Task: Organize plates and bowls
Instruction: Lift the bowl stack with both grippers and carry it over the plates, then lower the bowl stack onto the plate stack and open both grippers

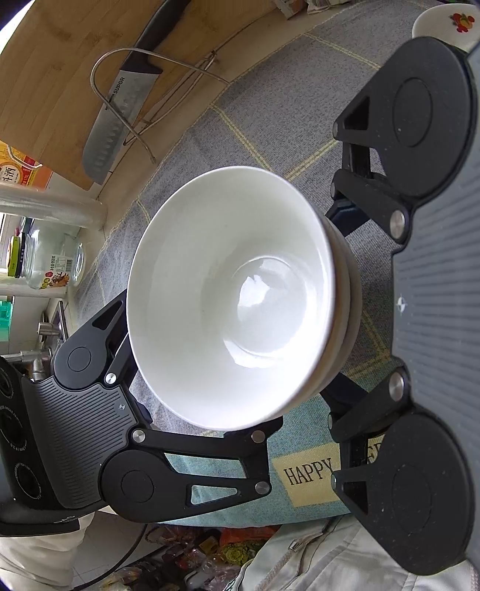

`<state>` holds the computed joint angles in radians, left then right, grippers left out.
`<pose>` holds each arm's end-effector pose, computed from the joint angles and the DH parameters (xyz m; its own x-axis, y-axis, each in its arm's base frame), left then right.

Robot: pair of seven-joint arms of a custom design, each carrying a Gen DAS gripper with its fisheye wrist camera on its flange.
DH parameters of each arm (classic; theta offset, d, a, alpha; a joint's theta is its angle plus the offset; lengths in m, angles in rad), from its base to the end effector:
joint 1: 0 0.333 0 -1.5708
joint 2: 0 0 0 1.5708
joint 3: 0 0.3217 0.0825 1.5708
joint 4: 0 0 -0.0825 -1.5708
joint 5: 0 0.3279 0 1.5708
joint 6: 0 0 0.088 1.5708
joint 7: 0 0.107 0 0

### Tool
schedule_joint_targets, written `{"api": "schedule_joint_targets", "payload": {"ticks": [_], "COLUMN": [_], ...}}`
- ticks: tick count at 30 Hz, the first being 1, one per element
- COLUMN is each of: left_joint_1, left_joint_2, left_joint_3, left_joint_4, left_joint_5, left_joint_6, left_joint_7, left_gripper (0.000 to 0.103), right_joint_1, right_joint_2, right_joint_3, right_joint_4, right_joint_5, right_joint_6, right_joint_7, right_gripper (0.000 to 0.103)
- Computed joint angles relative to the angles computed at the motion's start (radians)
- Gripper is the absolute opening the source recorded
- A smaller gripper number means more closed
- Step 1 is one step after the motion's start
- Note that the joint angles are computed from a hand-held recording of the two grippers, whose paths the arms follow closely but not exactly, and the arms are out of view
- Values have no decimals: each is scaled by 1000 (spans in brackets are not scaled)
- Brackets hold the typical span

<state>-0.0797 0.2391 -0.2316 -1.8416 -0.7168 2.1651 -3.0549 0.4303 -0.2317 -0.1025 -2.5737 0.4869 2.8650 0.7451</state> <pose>0.5508 -0.1937 0.4521 -1.0000 -0.0017 -0.0033 0.0007 0.7865 -0.6175 0.4106 0.1108 0.4412 0.6414 -0.7649 0.0584 -0.6253 -0.5654 -0.5380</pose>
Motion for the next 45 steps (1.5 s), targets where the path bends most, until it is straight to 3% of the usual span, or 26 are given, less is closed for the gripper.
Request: {"api": "schedule_joint_targets", "payload": {"ticks": [8, 16, 26, 35, 45], "left_joint_1": [-53, -132, -221, -275, -307], "left_joint_2": [-52, -71, 16, 143, 252], "left_joint_3": [-21, -51, -104, -145, -160], "left_joint_4": [-51, -64, 40, 167, 270], "left_joint_5": [-31, -42, 15, 85, 179], "left_joint_6": [79, 169, 242, 273, 270], "left_joint_7": [-67, -155, -212, -238, -323], "left_gripper": [81, 81, 81, 81, 81], "right_joint_1": [-21, -57, -175, -252, -276], "right_joint_2": [-114, -234, -346, -350, -273], "right_joint_3": [-53, -145, -206, -261, -308], "right_joint_4": [-51, -91, -132, -150, -133], "right_joint_5": [-54, -119, -196, -243, -222], "right_joint_6": [-59, -140, -187, -178, -161], "right_joint_7": [-58, -145, -181, -195, -264], "right_gripper": [82, 82, 82, 82, 82]}}
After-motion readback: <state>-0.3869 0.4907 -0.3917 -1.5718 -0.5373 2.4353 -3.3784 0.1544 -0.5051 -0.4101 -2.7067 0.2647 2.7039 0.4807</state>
